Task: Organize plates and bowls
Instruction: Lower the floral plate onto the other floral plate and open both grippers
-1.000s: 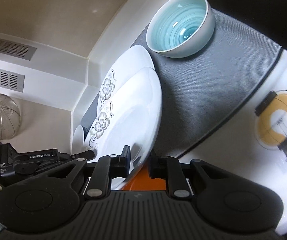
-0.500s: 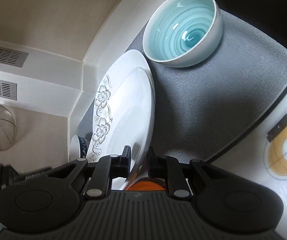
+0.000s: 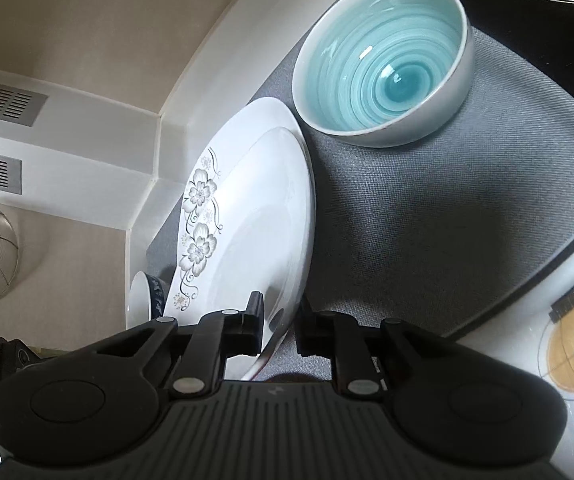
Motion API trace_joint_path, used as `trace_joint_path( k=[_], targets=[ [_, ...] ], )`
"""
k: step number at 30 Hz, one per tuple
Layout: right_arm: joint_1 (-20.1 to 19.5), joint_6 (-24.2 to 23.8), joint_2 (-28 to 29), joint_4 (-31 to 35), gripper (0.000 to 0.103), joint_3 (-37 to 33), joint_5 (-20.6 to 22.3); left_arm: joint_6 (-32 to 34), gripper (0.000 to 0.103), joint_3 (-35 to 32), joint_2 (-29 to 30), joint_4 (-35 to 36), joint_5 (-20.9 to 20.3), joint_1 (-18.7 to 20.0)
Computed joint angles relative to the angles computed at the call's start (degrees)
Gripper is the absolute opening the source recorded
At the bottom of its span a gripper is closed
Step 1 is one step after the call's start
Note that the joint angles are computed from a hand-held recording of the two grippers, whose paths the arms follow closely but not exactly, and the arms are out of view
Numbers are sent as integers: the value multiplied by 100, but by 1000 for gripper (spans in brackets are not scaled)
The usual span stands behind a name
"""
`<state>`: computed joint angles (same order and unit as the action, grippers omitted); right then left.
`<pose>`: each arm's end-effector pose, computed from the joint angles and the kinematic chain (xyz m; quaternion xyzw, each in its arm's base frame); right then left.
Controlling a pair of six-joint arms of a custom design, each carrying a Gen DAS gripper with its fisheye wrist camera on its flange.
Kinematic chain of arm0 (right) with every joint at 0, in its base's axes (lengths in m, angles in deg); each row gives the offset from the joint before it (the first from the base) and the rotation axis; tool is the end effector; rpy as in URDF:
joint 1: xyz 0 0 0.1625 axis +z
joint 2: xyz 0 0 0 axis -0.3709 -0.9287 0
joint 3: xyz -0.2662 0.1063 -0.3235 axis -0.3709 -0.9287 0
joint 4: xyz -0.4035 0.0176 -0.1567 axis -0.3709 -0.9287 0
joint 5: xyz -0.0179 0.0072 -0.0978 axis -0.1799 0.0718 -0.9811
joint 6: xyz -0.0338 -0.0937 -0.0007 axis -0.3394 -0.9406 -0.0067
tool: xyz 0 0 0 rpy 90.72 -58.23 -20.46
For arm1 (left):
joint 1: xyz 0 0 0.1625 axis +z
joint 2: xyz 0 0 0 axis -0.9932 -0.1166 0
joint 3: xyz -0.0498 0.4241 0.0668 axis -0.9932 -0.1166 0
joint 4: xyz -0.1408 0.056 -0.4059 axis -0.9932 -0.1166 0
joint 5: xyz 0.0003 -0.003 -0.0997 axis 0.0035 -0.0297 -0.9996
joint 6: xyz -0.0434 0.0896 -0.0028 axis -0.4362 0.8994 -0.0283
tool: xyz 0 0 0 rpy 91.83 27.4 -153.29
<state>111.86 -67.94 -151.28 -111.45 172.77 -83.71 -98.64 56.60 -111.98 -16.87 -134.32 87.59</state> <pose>0.1413 -0.3182 0.2202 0.0082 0.9946 -0.0964 0.0388 -0.2036 -0.1936 0.2449 -0.2989 0.9124 -0.2629 0.0951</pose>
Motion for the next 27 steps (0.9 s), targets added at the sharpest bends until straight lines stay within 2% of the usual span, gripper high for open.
trace_joint_path(
  k=[3,6,9,11,15,17,18,19,27],
  targets=[
    [66,196,85,152,21,-117,-48,142,22,10,-58,-51,-13,91],
    [130,246,57,408,29,-256,-70,317,22,-8,-69,-94,-36,164],
    [430,20,16,577,35,-417,-447,458,21,-7,-114,-124,-49,208],
    [599,23,-19,692,35,-503,-703,572,21,4,-169,-155,-66,252],
    [712,47,-191,639,35,-491,-989,806,21,27,-240,-233,-56,401],
    [688,5,-188,613,29,-479,-1022,881,21,34,-262,-275,-57,470],
    [628,-113,-162,653,16,-493,-946,910,20,30,-265,-286,-62,485],
    [638,-200,-105,603,14,-502,-969,946,20,26,-260,-299,-49,506],
    [968,-13,475,15,13,-511,-1451,1170,19,-22,-233,-399,-144,873]
  ],
)
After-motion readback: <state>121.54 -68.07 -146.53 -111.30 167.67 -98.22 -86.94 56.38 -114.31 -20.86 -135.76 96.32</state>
